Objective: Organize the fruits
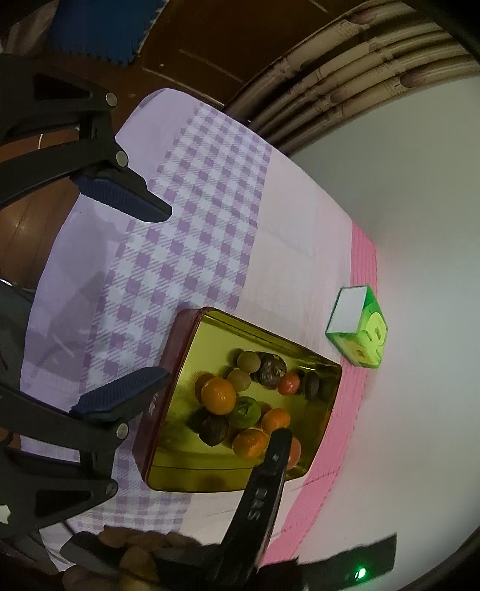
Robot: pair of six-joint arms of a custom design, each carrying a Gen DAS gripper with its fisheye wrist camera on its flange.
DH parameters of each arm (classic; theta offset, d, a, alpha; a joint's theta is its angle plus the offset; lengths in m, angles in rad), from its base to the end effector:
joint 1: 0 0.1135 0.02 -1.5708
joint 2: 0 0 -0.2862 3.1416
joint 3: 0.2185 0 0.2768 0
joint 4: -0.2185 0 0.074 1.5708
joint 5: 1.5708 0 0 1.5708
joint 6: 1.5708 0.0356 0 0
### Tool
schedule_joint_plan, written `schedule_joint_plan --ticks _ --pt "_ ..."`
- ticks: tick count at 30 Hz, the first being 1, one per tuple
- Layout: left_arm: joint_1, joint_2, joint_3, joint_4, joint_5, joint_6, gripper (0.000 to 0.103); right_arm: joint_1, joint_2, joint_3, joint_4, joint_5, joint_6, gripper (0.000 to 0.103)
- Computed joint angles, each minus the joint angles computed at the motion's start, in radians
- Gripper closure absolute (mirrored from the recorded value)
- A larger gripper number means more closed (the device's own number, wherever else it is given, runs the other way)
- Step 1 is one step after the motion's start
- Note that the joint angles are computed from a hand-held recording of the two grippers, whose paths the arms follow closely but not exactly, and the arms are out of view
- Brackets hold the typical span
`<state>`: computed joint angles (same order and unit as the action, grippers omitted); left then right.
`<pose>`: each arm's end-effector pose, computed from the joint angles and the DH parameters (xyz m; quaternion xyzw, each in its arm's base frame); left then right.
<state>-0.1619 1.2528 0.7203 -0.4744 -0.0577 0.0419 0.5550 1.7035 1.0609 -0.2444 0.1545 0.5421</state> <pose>0.2494 -0.0386 0.2073 0.0897 0.9560 0.0110 0.2793 0.3251 0.1951 0.1986 0.0198 0.9395 0.1123 0.3231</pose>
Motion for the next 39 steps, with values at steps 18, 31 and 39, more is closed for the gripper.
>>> schedule_joint_plan --ticks 18,31,39 --pt "0.056 0.028 0.025 -0.009 0.014 -0.026 0.025 -0.021 0.131 0.113 -0.043 0.014 0.009 0.069" --pt "0.054 -0.004 0.013 0.007 0.012 -0.011 0.025 0.043 -0.004 0.021 0.035 0.098 -0.011 0.069" --pt "0.021 -0.128 -0.035 0.059 -0.04 -0.029 0.025 0.234 -0.253 -0.191 0.044 0.404 0.023 0.063"
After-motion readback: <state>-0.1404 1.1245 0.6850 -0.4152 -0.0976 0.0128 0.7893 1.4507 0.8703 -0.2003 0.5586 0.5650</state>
